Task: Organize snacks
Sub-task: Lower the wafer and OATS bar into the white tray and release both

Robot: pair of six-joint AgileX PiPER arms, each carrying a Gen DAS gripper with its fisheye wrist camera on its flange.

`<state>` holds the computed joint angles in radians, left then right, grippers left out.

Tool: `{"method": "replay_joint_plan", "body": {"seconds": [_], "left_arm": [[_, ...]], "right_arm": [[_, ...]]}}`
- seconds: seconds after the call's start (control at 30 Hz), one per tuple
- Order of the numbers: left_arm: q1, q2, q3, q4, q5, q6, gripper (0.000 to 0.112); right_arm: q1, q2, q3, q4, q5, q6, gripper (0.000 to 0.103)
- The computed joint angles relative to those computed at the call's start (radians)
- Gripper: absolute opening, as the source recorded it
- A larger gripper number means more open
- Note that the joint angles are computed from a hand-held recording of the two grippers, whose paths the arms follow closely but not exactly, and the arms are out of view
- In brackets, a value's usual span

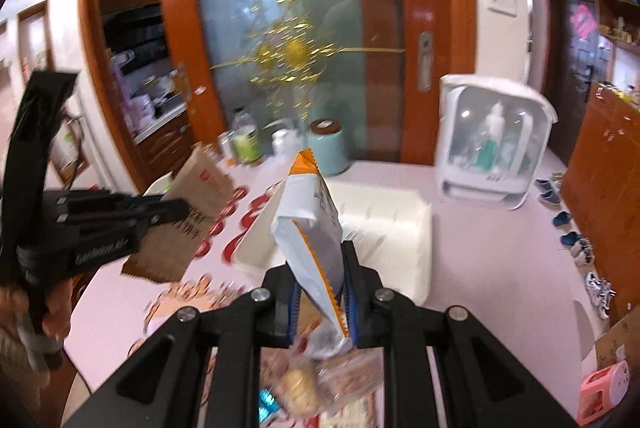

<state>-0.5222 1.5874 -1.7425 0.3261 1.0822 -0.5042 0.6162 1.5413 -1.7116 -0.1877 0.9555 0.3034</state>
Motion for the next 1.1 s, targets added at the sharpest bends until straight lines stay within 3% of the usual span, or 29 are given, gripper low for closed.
{"method": "replay_joint_plan", "body": {"seconds": [0.57, 1.03, 1.07, 1.1], "left_arm": [[0.139, 0.382, -0.304, -0.087, -0.03, 0.042, 0.011], [0.156, 0.556, -0.403, -0.081, -0.033, 0.052, 0.011], [0.153, 0.559, -0.403, -0.069, -0.033, 0.045, 0.013], [0.151, 0.557, -0.396, -0.058, -0.04, 0.04, 0.025]], "right_arm": [[-0.12, 0.45, -0.461, 0.01, 0.106, 0.042, 0.018], [-0.151, 0.686, -0.653, 0.005, 0.205, 0.061, 0.02], [-0.152, 0.688, -0.648, 0.008, 0.201, 0.059, 0.021], [-0.154, 0.694, -0.65, 0.014, 0.204, 0.055, 0.025]]}}
